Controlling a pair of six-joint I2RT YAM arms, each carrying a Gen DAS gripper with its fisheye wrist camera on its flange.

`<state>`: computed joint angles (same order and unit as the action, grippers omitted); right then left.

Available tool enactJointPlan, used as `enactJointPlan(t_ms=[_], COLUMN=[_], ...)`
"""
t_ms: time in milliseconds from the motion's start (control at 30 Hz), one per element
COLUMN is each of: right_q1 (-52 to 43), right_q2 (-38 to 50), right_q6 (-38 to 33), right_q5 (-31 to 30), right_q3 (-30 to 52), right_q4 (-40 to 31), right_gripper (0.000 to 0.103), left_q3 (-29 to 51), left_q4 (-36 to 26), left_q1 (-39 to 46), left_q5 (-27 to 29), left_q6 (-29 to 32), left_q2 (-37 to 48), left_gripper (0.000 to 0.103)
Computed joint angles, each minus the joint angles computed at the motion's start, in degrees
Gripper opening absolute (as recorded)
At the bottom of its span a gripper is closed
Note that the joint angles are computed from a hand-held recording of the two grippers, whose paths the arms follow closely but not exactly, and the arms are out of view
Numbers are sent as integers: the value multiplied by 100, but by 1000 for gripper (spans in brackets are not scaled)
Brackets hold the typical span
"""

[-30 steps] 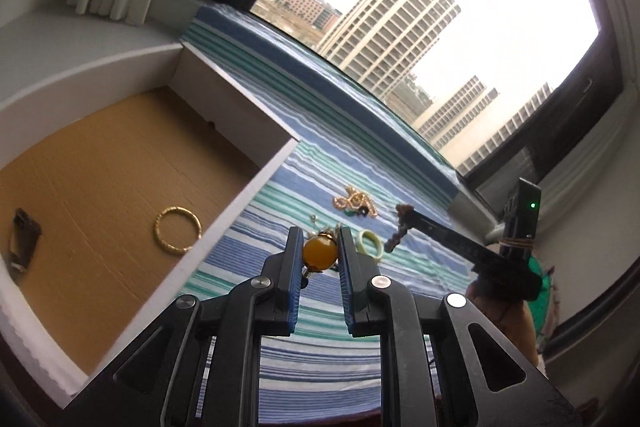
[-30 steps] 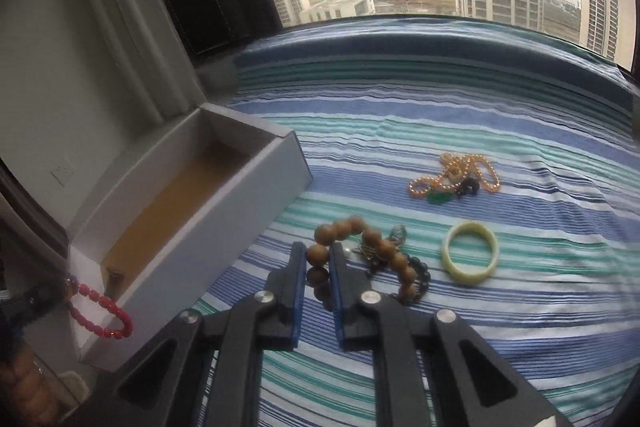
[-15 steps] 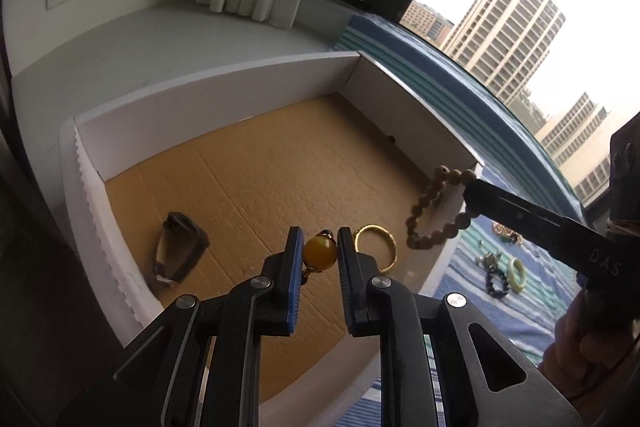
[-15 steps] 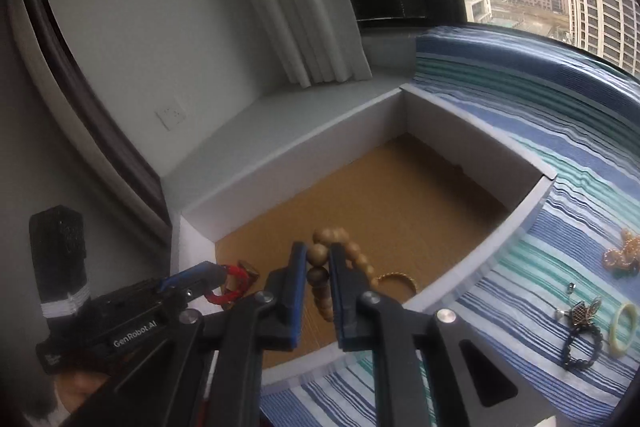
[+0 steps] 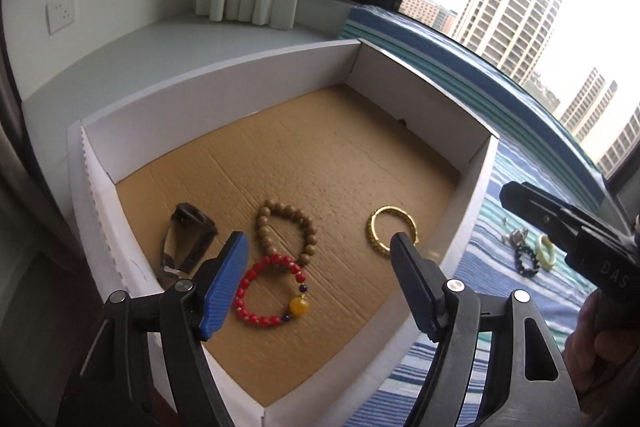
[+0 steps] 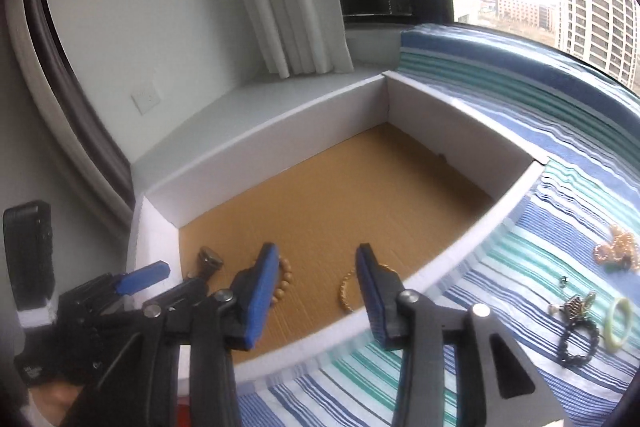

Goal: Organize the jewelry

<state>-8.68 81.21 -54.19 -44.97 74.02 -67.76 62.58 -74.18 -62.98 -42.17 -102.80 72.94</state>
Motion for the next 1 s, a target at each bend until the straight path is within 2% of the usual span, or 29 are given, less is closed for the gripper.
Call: enactJointPlan(t_ms=[100, 167, 300, 433, 500, 633, 833, 1000], right_q1=[-995, -1640, -2861, -3588, -3861, -4276, -4524, -4471], right_q2=[106, 384, 1074, 1661, 2067, 2864, 3775, 4135], right_q6=[-793, -1273, -1948, -1770, -1541, -1123, -641, -210], right_q5=[-209, -249, -238, -130, -40, 63, 331, 598], right_q3=[-248, -321, -211, -215, -25, 631, 1712, 2313], right_q4=[132, 211, 607, 1878, 2284, 2549, 2479, 2535], right_gripper=[46, 46, 46, 46, 46, 46, 46, 46], left_q3=[385, 587, 1068, 1505, 1975, 2999, 3821, 4325], left_q4=[459, 1039, 2135, 3100, 3144, 2865, 2674, 2544], left_q1=[-212, -263, -156, -31, 31, 84, 323, 545], left_q5=[-109, -63, 359, 787, 985, 1102, 934, 845], left_q6=[459, 1012, 2042, 2822, 3137, 3679, 4088, 4291], left_q2=[455, 771, 1644, 2665, 3278, 4255, 4976, 5518], left_gripper=[84, 87, 90, 90, 90, 90, 90, 90])
